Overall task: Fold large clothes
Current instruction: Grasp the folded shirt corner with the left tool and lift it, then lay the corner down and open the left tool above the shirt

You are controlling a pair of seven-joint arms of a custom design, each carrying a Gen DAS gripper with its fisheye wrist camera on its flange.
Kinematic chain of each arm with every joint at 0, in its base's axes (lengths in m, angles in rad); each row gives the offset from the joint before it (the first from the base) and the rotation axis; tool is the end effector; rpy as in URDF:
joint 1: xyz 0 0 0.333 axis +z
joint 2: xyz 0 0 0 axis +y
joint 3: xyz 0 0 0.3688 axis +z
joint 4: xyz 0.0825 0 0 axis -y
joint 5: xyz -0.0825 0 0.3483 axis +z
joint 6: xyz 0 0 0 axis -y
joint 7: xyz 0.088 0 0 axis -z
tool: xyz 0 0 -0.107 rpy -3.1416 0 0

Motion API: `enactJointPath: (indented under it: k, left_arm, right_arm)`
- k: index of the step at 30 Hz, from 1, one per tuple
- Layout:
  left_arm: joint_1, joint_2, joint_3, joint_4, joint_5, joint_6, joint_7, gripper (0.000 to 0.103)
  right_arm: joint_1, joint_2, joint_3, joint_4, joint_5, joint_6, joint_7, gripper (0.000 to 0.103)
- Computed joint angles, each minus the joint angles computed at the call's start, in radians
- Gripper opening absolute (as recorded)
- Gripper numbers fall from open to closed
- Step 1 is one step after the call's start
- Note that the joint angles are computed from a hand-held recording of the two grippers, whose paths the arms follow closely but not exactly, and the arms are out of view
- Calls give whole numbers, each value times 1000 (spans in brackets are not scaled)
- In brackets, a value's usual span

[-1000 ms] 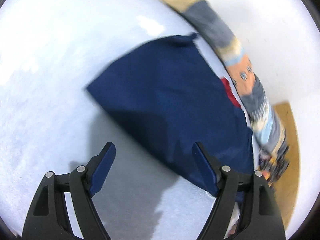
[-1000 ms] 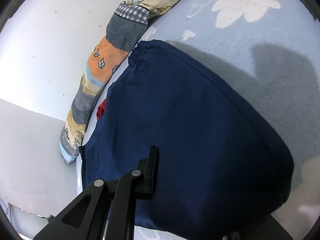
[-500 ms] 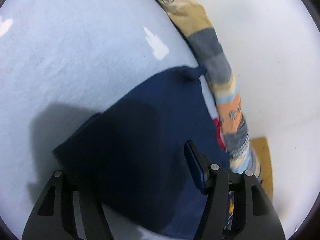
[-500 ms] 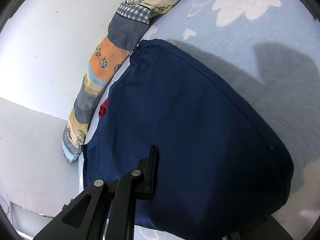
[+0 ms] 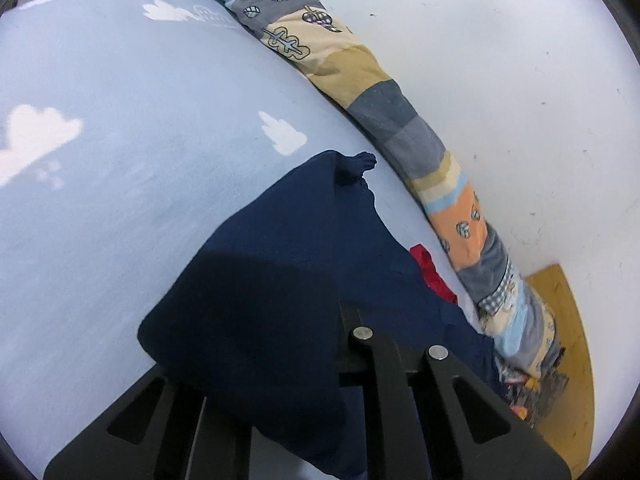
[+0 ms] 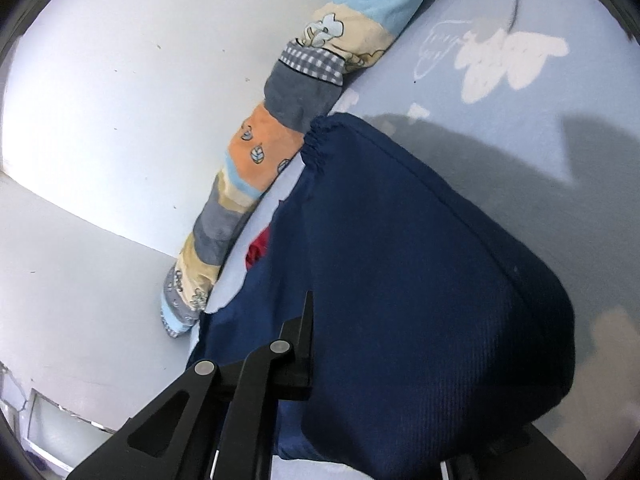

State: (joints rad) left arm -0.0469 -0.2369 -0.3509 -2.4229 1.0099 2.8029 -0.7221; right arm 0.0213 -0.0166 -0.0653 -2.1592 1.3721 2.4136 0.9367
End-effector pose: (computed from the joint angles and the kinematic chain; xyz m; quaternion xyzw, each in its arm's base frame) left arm 0.3949 -0.2210 0.5126 -0.8780 0.2560 -0.3774 0.1453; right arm 0.5295 -0.0181 0.5082 -0.4822 0.7241 0.1140 0.4797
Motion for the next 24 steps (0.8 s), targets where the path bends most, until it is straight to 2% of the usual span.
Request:
enactJointPath:
  k: [4,12,14,15,16,17,20,22,24]
  left_arm:
    - [-56,-90,-28,-74,-116,-50,50,9]
    - [-174,-280,-63,-248,-416,-72,178,12]
    - [-203,-307,-65,-252,-485,-127,236,24]
    - [-211,-319,-65,-259,-517,-142,256,32]
    - [-238,-321,-46,-255,-574,-184,298,49]
    - [-244,-330,-45,-259,-607,-198,317,51]
    - [-250,-387,-63,-261,-681,-267,364,52]
    - [-226,-427,-119,-220,-677,-373,395,52]
    - [-201,-425,-169,-161,-650,-474,431,60]
  right_arm:
    - [-8,-105,-19,-74,-85,-25,7,11]
    - [-23,-341,-88,-301,-237,-83,129,11]
    - [-29,-358,-90,-326,-307,-76,173,12]
    - [-30,-352,-91,-330,-334,-71,198,20]
    - [-32,-341,-90,-330,-364,-68,237,24]
    - [-37,-322,-99,-325,-391,-82,281,29]
    - [-40,-312,-136,-327,-365,-126,296,33]
    - [-49,-335,-127,-341,-387,-107,297,40]
    - [-48,-356,-120,-360,-398,-86,309,48]
